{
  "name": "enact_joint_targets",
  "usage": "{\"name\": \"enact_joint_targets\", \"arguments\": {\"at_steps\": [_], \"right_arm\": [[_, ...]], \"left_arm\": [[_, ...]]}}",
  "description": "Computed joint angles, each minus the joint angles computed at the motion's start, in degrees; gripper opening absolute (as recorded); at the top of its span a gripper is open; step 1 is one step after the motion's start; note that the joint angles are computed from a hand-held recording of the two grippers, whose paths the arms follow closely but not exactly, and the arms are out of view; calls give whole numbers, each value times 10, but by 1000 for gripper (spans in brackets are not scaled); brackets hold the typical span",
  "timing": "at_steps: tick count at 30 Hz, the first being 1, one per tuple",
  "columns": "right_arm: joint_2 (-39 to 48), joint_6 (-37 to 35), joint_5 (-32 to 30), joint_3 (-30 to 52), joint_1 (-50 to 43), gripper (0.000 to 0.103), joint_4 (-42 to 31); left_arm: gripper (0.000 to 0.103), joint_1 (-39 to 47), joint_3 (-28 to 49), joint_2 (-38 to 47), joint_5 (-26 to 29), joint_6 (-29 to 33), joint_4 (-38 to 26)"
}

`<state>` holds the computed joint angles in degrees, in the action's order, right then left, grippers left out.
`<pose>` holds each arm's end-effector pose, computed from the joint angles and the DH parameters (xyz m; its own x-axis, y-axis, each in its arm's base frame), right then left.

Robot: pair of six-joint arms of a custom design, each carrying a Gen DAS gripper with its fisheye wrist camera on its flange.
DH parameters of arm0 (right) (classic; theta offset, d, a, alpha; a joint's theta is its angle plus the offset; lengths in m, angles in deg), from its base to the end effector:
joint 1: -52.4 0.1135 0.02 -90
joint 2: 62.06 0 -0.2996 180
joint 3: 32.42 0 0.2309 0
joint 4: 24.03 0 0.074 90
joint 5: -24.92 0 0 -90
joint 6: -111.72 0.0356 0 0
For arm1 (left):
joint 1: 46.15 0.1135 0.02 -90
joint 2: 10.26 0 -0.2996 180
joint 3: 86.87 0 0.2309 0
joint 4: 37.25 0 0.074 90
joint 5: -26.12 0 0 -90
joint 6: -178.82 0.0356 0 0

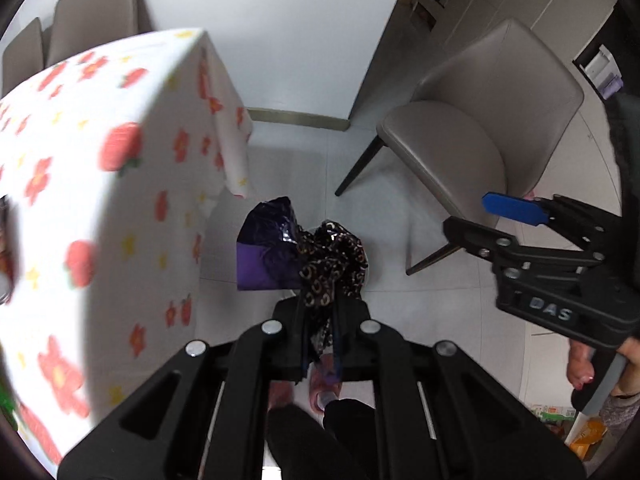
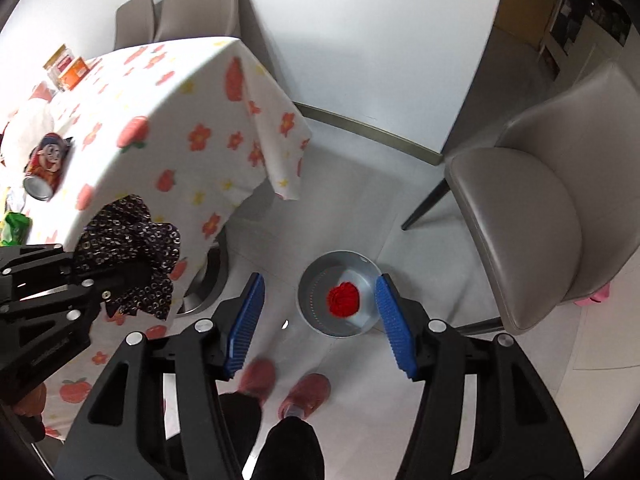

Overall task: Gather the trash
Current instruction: 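Carry both items to the grey bin and open both tools to drop them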

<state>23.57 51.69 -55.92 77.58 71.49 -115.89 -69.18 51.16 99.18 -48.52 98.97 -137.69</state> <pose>0.2374 0.0762 0.4067 -0.8888 0.2143 -0.4051 0.2063 0.9764 0.0638 0.3241 -0.1480 0.4036 -0.7810 0.5166 -0.3510 0.6002 0.7763 -0.1929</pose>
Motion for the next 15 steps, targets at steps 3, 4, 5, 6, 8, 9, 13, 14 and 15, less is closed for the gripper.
{"name": "enact_joint_targets", "arguments": {"at_steps": [3,4,5,6,8,9,13,14,15], "right_arm": [[-20,-3,-2,-43,-24,56,14],[-25,-3,-3,-58,-32,56,22],[-30,-3,-2,-75,-38,56,29],[-34,-4,-3,-93,-46,56,39],[-45,-7,-5,-137,-62,56,69],[-47,-8,-6,-157,-68,56,83],[-58,-10,-6,-236,-93,56,144],[-60,-11,-9,-253,-99,56,159],[-63,-11,-11,-268,-104,56,169]], "left_arm": [[9,-20,-19,22,1,1,28],[9,-25,-29,27,2,4,41],[9,-30,-43,32,4,5,58],[9,-33,-63,31,7,9,74],[9,-44,-90,43,6,11,109],[9,-49,-102,50,5,13,125],[11,-65,-148,76,14,14,185],[12,-68,-151,87,20,17,191],[12,-71,-154,98,25,19,198]]}}
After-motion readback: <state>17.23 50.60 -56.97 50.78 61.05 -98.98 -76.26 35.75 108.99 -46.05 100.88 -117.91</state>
